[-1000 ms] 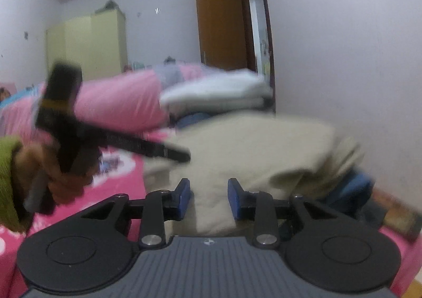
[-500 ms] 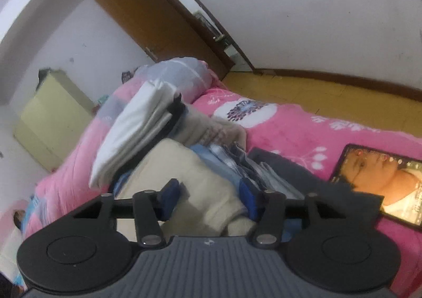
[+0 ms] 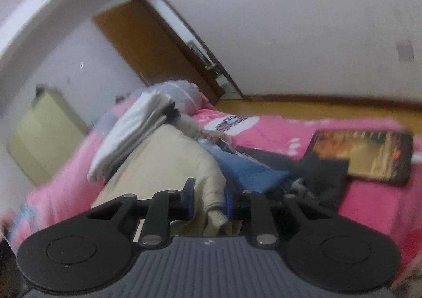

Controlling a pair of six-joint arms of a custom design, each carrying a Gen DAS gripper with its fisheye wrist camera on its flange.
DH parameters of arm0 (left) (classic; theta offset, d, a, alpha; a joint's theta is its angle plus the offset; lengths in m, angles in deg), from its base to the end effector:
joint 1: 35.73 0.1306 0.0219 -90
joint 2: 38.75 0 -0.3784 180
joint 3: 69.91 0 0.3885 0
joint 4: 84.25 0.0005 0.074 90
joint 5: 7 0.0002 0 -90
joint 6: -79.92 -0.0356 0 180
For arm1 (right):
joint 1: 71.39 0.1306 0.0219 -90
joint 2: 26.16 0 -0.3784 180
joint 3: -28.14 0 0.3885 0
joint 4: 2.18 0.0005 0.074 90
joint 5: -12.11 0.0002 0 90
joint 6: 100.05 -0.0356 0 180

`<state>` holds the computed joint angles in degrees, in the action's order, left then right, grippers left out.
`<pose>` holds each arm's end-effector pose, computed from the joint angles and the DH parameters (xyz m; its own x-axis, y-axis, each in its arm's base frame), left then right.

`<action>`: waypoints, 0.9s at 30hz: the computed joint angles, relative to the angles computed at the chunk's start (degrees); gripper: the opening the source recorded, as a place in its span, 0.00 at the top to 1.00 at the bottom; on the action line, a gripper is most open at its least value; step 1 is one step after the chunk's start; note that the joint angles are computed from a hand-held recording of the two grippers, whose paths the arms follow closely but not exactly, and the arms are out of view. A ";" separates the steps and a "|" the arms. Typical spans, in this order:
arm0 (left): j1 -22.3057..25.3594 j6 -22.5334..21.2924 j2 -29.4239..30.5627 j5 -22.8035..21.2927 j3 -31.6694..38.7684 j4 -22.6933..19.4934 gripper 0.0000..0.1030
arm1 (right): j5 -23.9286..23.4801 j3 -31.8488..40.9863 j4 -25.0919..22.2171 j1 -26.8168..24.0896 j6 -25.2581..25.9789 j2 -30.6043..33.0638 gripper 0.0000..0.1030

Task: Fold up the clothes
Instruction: 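Carry the trousers bundle with both grippers toward the clothes stack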

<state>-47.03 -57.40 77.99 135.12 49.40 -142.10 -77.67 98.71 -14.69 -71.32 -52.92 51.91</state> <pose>0.6168 -0.1524 0.4070 -0.1339 0.4871 -0.8630 0.9729 0.2301 -0.0211 0.4318 -0.0001 0.4124 -0.2492 0.6800 -0.6896 0.2345 0.7332 0.6383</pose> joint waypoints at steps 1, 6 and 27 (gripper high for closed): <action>0.00 0.35 -0.12 -0.10 -0.02 0.31 0.34 | -1.11 -0.53 1.63 -0.59 -0.50 0.08 0.74; 2.88 0.25 -3.21 6.21 -2.79 0.84 0.28 | 10.04 -0.46 1.54 3.00 5.57 -3.07 0.68; -4.40 21.57 11.04 -11.91 21.91 5.75 0.20 | 26.57 -3.72 10.03 16.02 21.67 0.21 0.58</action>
